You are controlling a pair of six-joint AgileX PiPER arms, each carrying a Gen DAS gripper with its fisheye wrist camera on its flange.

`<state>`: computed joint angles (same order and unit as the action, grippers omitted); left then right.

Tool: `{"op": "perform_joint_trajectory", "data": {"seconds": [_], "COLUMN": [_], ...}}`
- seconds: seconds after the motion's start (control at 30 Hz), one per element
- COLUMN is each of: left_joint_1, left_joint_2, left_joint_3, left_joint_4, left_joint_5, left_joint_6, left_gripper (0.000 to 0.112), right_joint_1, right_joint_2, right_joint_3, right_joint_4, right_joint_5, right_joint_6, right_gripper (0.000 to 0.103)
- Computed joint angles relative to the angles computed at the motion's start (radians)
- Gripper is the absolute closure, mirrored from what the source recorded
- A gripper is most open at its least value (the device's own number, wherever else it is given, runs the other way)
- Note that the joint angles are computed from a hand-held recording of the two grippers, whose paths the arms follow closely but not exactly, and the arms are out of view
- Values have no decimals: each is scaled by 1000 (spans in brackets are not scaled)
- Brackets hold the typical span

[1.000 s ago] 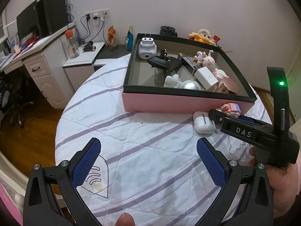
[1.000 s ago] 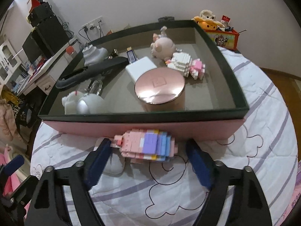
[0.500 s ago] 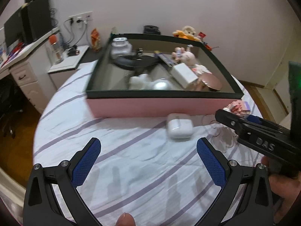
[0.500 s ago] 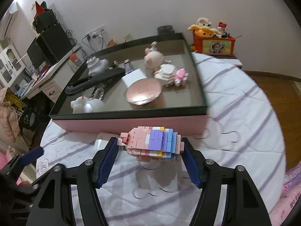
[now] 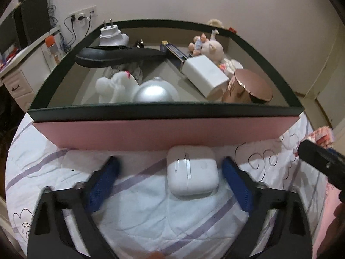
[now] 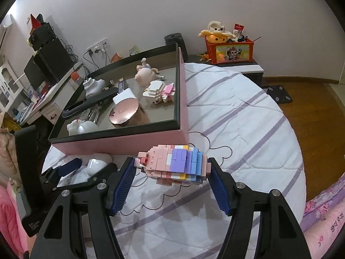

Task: Organize rigid objects
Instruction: 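Grasp the white earbuds case with the left tool while the right tool holds the block figure, then carry the earbuds case and block figure into the box and open both tools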

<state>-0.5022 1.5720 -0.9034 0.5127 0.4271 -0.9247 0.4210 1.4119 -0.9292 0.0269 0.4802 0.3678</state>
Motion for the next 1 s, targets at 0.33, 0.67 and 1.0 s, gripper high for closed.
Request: {"op": "perform_joint_trajectory", "data": {"seconds": [0.33,0.67,1.0], "left_joint_1": [109,149,286], "left_joint_2": [-134,-370,-343], "left_joint_3": [145,185,-57], "left_joint_4": [-284,-359,-481], "left_joint_5": [-118,14,112], "left_joint_6": [291,399,648], "left_gripper": [67,67,66], "right_joint_1": [20,62,134], "right_joint_2": [-18,-60,49], "right_joint_3": [15,-19,-284], "right_joint_4": [18,-32,-141], "right_joint_5": [-7,28,125], "right_joint_6": [-9,37,44], "right_gripper": [35,35,35]}}
